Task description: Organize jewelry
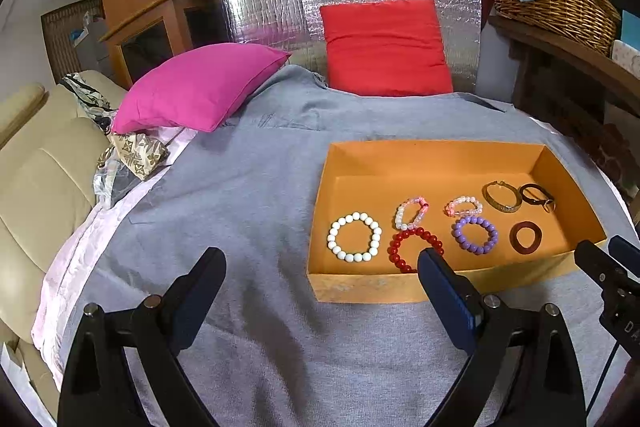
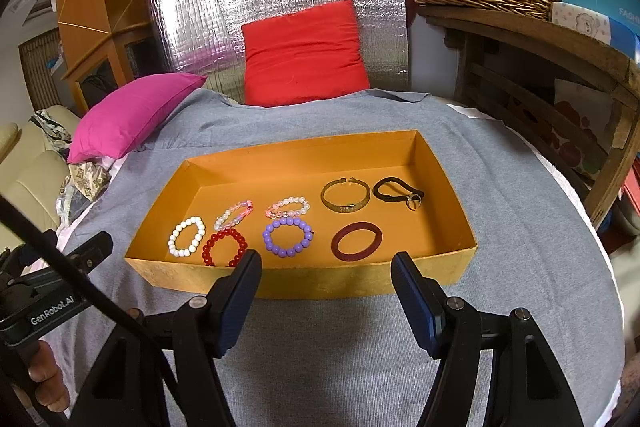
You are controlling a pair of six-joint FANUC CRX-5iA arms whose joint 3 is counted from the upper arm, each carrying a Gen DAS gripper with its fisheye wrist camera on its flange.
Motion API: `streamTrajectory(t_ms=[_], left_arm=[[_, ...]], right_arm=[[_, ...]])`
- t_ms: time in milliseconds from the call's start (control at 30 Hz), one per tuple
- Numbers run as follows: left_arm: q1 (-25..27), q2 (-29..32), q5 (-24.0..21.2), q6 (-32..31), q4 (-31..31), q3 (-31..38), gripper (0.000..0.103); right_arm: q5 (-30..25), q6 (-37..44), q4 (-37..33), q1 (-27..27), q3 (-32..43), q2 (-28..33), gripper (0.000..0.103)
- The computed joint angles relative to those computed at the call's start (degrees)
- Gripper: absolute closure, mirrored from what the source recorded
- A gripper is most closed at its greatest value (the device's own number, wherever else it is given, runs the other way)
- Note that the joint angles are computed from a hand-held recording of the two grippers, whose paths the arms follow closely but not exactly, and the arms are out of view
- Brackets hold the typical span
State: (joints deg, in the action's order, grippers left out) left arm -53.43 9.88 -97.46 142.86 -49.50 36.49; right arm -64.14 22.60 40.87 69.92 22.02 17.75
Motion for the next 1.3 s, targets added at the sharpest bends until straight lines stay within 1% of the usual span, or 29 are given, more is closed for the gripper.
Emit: streamTrajectory(t_ms=[600,800,1300], left_arm=[[1.41,0.53,0.45,-2.79,0.38,0.53,0.006],[2.33,0.59,0.50,-2.53,1.29,0.22,0.006],[1.77,1.38,0.40,-3.21,1.42,1.29,0.006]], right_arm=[[-0.88,4.28,-4.42,-2.59,6.78,4.57,0.032],[-1.26,5.41,-5.74,-3.09,8.26,5.66,0.032],[-0.23,5.06,-5.00,-2.92,6.84,4.54,0.032]])
